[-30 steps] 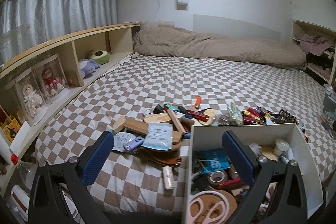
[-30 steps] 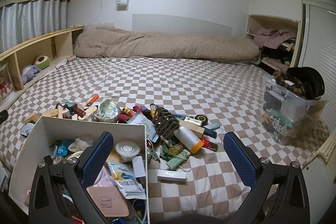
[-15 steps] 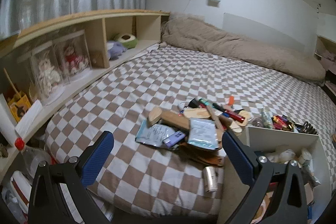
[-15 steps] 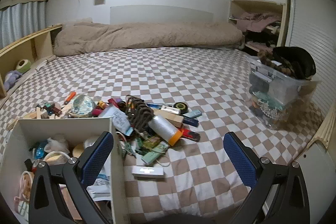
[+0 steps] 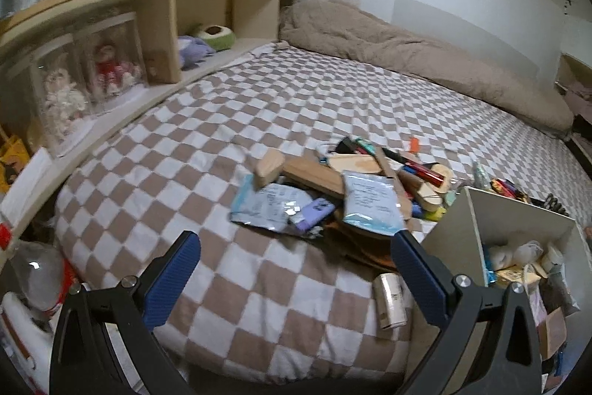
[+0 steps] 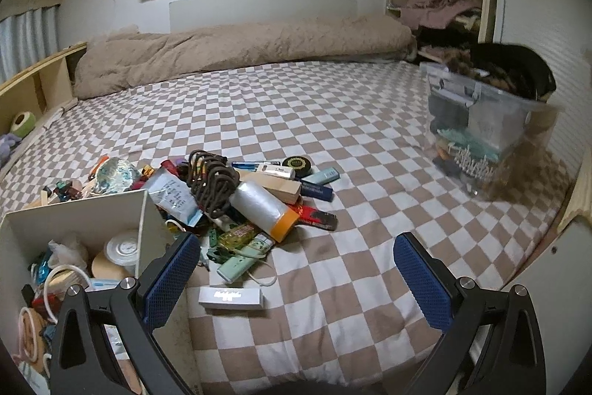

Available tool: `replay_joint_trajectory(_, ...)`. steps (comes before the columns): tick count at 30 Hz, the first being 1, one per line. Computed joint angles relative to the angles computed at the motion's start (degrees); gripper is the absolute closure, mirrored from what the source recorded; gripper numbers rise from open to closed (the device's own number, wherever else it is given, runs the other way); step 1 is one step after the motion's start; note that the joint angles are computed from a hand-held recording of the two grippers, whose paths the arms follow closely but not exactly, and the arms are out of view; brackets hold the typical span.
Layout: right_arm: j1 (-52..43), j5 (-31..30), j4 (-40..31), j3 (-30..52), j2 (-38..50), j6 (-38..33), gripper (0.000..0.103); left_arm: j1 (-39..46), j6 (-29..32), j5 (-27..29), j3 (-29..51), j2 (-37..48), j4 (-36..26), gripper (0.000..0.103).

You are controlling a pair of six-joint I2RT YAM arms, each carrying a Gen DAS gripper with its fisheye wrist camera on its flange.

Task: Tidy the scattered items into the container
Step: 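Move both tools toward the scattered items beside the white box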

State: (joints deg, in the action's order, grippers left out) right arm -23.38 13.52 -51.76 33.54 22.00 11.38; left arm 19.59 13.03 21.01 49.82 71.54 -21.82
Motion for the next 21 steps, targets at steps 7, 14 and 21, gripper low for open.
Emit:
replay_joint_trajectory(7, -6.11, -5.32, 3.38, -3.51, 2.0, -2.48, 0.0, -6.44, 0.47, -2.07, 4.07, 6.04, 0.49, 0.0)
replay_joint_trajectory(14, -8.07, -6.65, 5.8, -6.28, 3.76, -2.65, 0.0, -11.33, 3.32, -0.9, 13.74, 18.41, -4.08, 0.0)
replay_joint_trajectory(21, -9.3, -7.95, 6.8, -7.14, 5.09, -3.05, 0.0, -14.0, 4.55, -1.17, 19.9, 25.56, -5.89, 0.0)
